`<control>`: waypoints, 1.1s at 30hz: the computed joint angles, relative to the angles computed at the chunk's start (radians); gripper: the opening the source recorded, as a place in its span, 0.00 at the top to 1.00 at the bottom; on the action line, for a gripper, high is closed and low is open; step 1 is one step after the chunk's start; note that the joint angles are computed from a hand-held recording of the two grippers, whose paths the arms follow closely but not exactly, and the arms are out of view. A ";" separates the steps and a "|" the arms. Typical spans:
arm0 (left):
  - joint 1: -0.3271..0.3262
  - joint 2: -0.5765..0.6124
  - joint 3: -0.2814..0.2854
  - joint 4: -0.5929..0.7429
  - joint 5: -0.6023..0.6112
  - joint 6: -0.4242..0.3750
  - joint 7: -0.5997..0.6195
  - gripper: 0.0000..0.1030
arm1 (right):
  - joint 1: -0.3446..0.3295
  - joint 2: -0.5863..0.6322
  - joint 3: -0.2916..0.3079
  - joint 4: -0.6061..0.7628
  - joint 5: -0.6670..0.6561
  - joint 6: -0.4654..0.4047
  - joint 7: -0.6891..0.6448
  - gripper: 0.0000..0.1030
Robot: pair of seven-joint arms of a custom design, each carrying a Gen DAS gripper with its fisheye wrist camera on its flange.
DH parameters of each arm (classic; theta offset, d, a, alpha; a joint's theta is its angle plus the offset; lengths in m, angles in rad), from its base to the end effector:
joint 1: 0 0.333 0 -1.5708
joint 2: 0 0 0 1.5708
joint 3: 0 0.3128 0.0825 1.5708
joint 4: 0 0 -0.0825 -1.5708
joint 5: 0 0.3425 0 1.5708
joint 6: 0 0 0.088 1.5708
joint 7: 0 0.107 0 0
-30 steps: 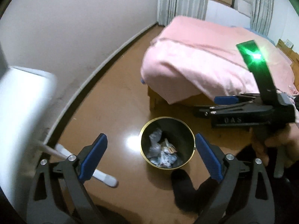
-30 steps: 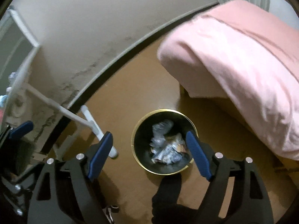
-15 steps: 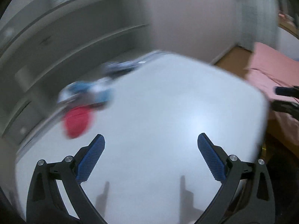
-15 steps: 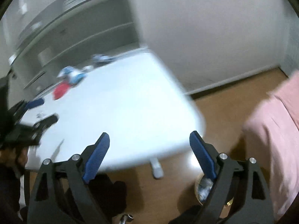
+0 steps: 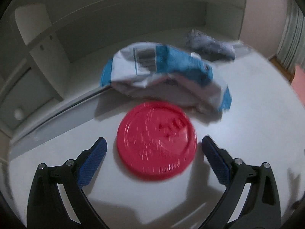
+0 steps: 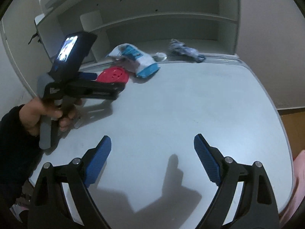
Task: Collect trash
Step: 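Grasp the red cup lid with the left gripper while the right gripper grasps the white-yellow stick packet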
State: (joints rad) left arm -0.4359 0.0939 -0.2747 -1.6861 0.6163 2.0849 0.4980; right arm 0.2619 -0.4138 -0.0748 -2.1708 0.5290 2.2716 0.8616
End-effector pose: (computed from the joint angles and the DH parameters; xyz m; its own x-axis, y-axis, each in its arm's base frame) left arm 0.4635 -0.3516 0.5808 0.1622 -0.9846 -0.0651 -0.8057 -0.0940 -0.5848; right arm 0.4230 0.0868 0.6236 0.6421 -0.7539 -0.1388 -0.6396 -0.4271 -0.6392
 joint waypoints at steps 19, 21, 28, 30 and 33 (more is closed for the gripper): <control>0.123 -0.568 -0.095 -0.422 -0.113 0.006 -0.044 0.23 | 0.153 0.241 0.176 0.262 -0.140 -0.190 -0.180 0.17; 0.137 -0.653 -0.121 -0.471 -0.139 -0.044 -0.060 0.23 | 0.168 0.297 0.206 0.337 -0.214 -0.238 -0.166 0.18; 0.152 -0.850 -0.168 -0.589 -0.243 -0.161 -0.094 0.23 | 0.191 0.409 0.233 0.522 -0.303 -0.410 -0.103 0.76; 0.155 -0.863 -0.175 -0.595 -0.263 -0.163 -0.092 0.23 | 0.194 0.394 0.235 0.510 -0.328 -0.417 -0.081 0.80; 0.168 -0.835 -0.189 -0.585 -0.268 -0.129 -0.091 0.23 | 0.189 0.355 0.229 0.473 -0.327 -0.411 -0.065 0.82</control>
